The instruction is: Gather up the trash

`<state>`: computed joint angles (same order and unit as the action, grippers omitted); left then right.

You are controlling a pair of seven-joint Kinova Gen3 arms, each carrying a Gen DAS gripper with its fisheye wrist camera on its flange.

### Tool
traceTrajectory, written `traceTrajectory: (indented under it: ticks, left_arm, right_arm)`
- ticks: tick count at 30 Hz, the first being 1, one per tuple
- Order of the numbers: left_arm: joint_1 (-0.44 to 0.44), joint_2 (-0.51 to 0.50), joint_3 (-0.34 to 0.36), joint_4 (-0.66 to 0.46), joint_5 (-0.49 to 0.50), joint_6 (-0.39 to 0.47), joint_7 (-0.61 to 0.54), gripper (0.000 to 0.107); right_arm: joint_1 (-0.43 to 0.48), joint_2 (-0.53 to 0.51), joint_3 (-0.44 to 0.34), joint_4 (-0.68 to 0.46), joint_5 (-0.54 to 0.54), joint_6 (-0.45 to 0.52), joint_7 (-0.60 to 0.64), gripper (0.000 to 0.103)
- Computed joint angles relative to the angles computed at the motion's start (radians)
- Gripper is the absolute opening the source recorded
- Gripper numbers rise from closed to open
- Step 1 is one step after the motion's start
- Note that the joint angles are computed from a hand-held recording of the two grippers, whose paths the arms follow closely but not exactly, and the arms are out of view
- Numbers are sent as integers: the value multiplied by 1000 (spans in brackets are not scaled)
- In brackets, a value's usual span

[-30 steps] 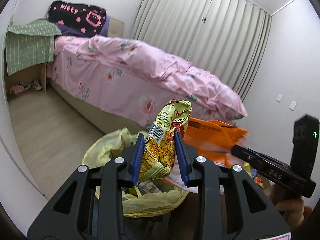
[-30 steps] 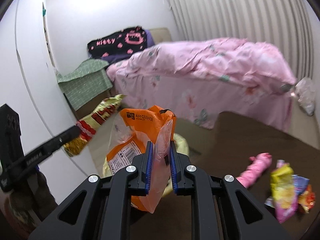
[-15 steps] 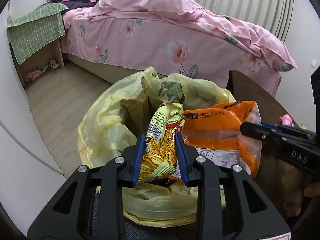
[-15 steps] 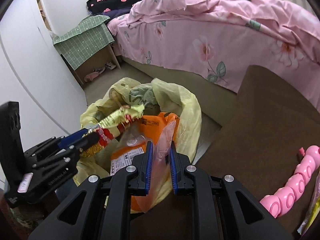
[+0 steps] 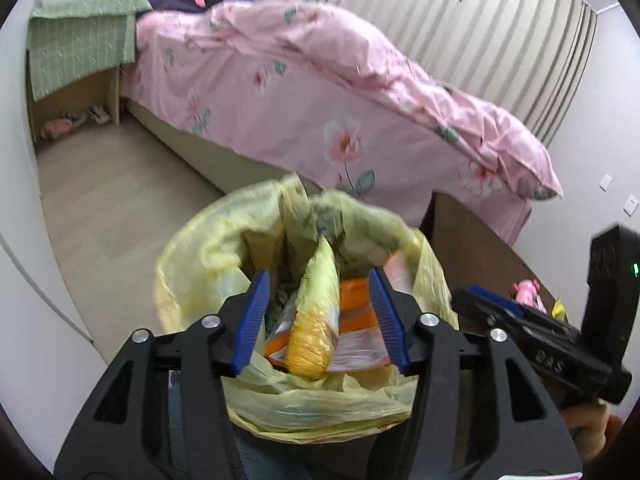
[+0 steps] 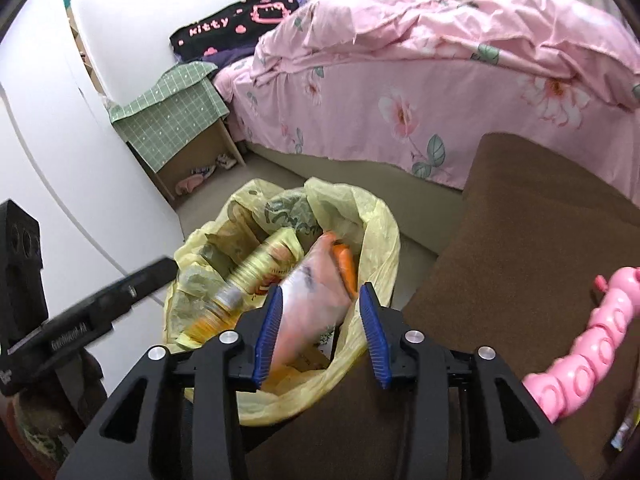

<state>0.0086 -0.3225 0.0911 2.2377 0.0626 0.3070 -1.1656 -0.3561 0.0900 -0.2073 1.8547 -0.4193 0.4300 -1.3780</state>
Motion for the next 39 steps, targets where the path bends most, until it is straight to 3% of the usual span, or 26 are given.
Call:
traceTrajectory:
  ticks: [6,8,10,13,17,19,21,24,26,29,32,34,35,37,39]
  left_arm:
    - [-13,-45,43,-25,-22,32,30,54]
    - [8,-52,54,-28,14,23,-14,55]
    - [33,-52,75,-34,84,6,-95,57]
    - [109,-28,91,-44,181,-42,-217,60]
    - [293,62,61,-79,271,-114,-380,62]
    - [386,125,28,-117,319,-128,-461,62]
    - [479,202,-16,-174,360,-118,-543,62]
    - [609,309,-115,-281,444,-36,-654,62]
    - [699,381,-205,-357,455,21,-666,63]
    - [807,491,-324,-458,451,72,-594,62]
    - [785,570,-328,-527,530,128,-584,62]
    - [723,601,-267,-559,553,166,-599,45]
    - [707,606,-247,-568,540,187,-603,22]
    - [692,586,-222,-551,485,188,-586,15]
    - [613,545,-138,-507,484,188,-597,13]
  right_arm:
    - [0,-158,23,117,79,-52,-56,40]
    - [38,-221,-3,160,161,-64,-122,40]
    - [32,-275,22,194,235,-60,-181,40]
    - [88,-363,20,244,330,-29,-249,42]
    - [161,-457,53,298,399,19,-278,44]
    - [204,-494,81,330,435,24,-290,44]
    - [207,-505,158,349,417,21,-268,44]
    - [220,-488,261,356,387,-6,-229,44]
    - [237,-460,286,351,376,-26,-214,44]
    - [217,-426,331,342,330,-50,-172,44]
    - [189,-399,374,332,279,-62,-118,44]
    - [195,-379,373,323,253,-80,-109,44]
    - [177,-375,396,320,227,-84,-88,44]
    - [137,-365,443,309,165,-80,-33,44]
    - [158,-344,415,297,168,-82,-21,44]
